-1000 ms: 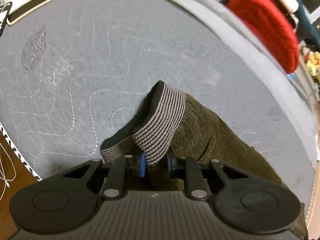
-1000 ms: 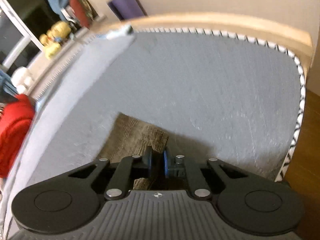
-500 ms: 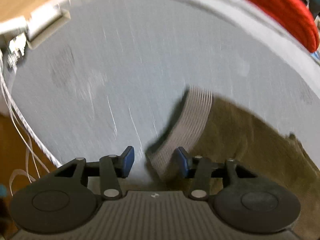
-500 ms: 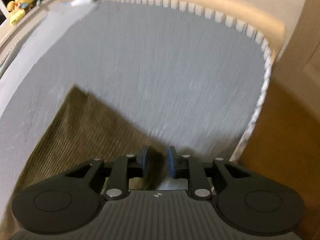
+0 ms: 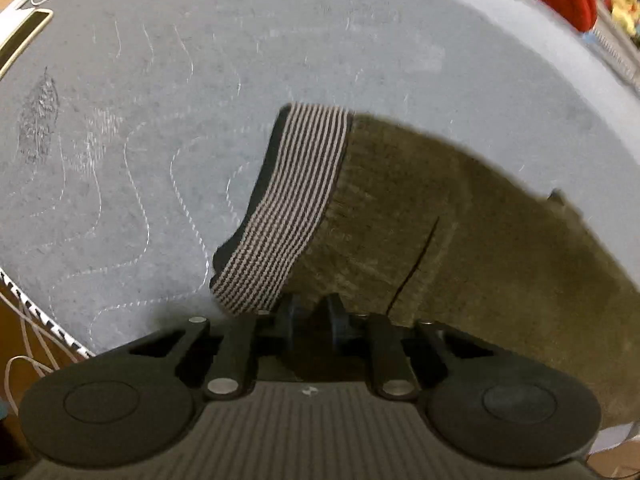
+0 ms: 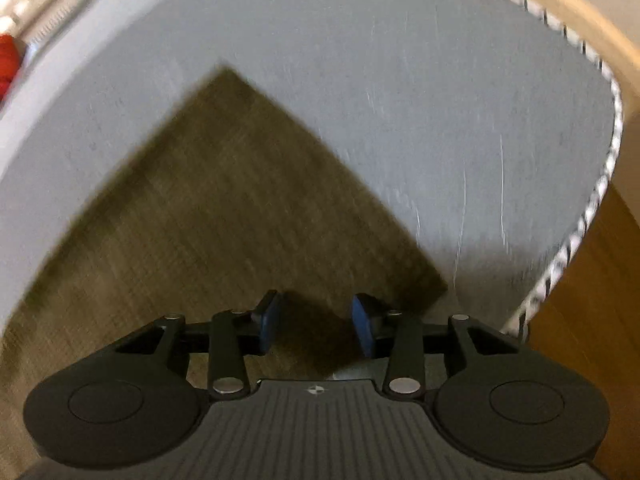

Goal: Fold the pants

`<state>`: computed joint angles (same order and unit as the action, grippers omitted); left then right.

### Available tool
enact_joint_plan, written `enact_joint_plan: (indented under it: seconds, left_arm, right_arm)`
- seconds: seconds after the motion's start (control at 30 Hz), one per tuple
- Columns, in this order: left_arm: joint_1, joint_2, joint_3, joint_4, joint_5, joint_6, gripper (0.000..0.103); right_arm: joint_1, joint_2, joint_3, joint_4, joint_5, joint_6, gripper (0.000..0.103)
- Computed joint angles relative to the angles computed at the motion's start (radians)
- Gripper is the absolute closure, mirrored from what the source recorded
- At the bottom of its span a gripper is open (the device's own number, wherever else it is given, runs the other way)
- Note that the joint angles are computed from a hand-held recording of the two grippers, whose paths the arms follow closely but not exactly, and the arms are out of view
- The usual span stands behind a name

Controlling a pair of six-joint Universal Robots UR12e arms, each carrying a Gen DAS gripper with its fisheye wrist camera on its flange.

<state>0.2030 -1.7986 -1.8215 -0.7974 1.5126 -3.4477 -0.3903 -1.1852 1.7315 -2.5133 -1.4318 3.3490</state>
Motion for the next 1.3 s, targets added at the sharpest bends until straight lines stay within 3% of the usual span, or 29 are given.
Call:
enact_joint_plan:
  seconds: [0.1,0.27,0.33,0.5,0.57,0.63,0.73,0.87,1.07,1.13,1.17,1.3]
  left_arm:
    - [0.005,0.016,-0.030,0.127,0.004,-0.030,0.084]
    - [0.001,-0.011,0.007,0.019,0.051,-0.046,0.086]
    - [-0.009,-0.010,0.010,0.039,0.071,-0.039,0.085]
    - [-0.035,-0.002,-0.011,0.222,0.091,0.007,0.083]
    - [-0.030,-0.012,-0.005,0.227,0.064,0.014,0.082]
    - [-0.019,-0.022,0.010,0.160,0.033,-0.017,0.082]
    - [-0.011,-0.031,0.035,0.041,0.044,-0.052,0.085]
    - [-0.010,-0.027,0.034,0.044,0.037,-0.054,0.085]
    - [-0.012,-0.028,0.044,0.030,0.036,-0.053,0.085]
    - [-0.011,-0.030,0.047,0.025,0.031,-0.061,0.085]
    - [-0.009,-0.031,0.046,0.026,0.027,-0.062,0.085]
    - [-0.004,-0.036,0.045,0.027,0.019,-0.057,0.085]
  right_arm:
    - [0.014,-0.001,0.007,-0.097,-0.033,-0.023,0.061]
    - [0.022,0.003,0.008,-0.190,0.036,-0.008,0.061]
    - [0.043,0.004,0.002,-0.227,0.045,-0.018,0.061]
    - [0.085,0.030,-0.007,-0.396,0.150,-0.032,0.061]
    - [0.106,0.048,-0.020,-0.459,0.199,-0.054,0.061]
    - [0.129,0.061,-0.035,-0.487,0.239,-0.093,0.061]
    - [0.157,0.071,-0.064,-0.465,0.298,-0.139,0.061]
    - [0.193,0.088,-0.107,-0.418,0.369,-0.197,0.061]
    - [0.259,0.115,-0.182,-0.323,0.385,-0.271,0.063]
    - [0.275,0.122,-0.196,-0.311,0.406,-0.284,0.089]
    - [0.285,0.129,-0.209,-0.298,0.418,-0.297,0.096]
    - [0.316,0.140,-0.228,-0.292,0.446,-0.306,0.100]
